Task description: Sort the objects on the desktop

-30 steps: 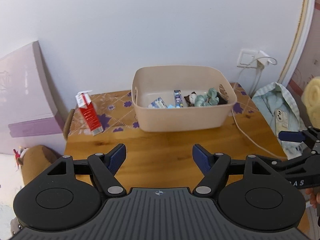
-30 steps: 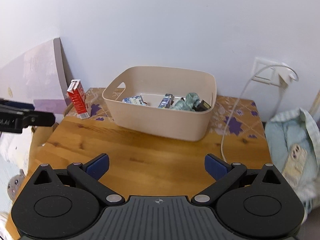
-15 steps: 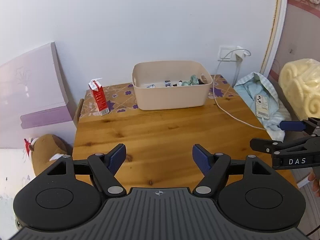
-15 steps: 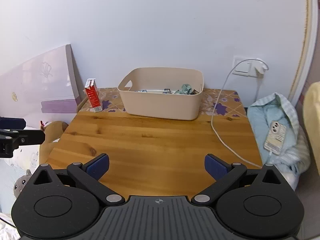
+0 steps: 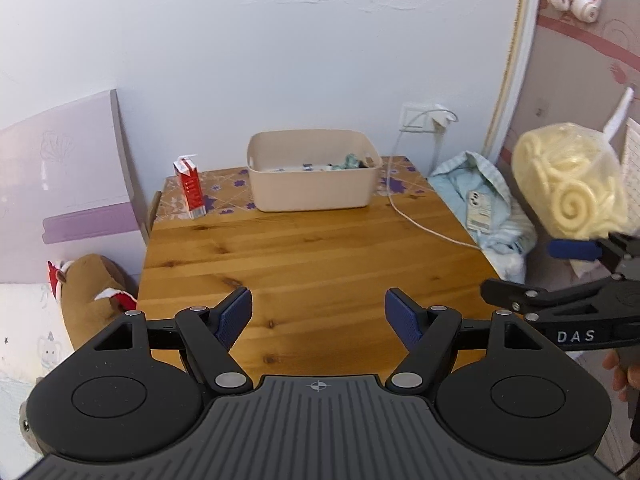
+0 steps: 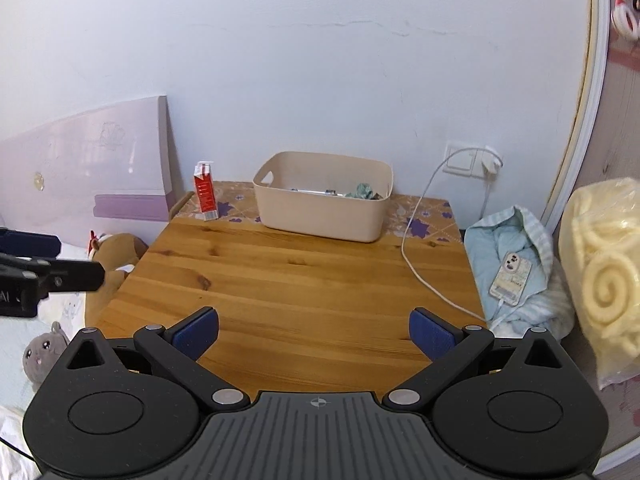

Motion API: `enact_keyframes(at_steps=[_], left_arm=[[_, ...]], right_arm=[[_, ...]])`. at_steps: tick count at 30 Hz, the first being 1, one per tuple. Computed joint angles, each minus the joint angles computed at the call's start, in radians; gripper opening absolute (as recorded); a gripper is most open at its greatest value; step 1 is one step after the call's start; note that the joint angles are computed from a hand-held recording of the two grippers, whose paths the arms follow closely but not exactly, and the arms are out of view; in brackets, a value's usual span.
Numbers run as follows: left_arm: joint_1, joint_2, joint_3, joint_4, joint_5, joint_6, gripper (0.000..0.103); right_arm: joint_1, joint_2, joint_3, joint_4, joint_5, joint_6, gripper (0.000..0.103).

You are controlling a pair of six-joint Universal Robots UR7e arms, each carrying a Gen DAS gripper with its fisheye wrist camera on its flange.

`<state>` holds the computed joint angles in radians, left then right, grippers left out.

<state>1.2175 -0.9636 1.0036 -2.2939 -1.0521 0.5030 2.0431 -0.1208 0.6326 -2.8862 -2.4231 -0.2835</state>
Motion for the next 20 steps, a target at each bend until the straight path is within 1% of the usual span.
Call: enact_keyframes(at_steps=[3, 6, 8, 11, 17, 20], left_arm=[[-0.009, -0.043, 0.062, -0.009, 0.015, -0.004, 0.075], [-0.013, -0.082, 0.112, -0.005, 0.009, -0.036, 0.075], [-0.012, -0.102, 0.136, -0.005, 0.0, -0.041, 0.075], [-0.014, -0.124, 0.167, -0.008, 0.009, -0.04, 0.075], [-0.014, -0.146, 0.191, -0.019, 0.007, -0.048, 0.075], [-0.012, -0.146, 0.185, -0.016, 0.007, -0.05, 0.075]], right_arm=[[0.016, -0.021, 0.044, -0.014, -0.004, 0.0, 0.103], [0.028, -0.04, 0.081, -0.017, -0.012, 0.02, 0.103], [0.036, -0.049, 0.102, -0.021, -0.019, 0.033, 0.103], [0.047, -0.059, 0.127, -0.029, -0.024, 0.044, 0.103], [0.059, -0.071, 0.153, 0.005, -0.015, 0.084, 0.103], [0.062, -0.069, 0.146, 0.012, -0.009, 0.078, 0.103]])
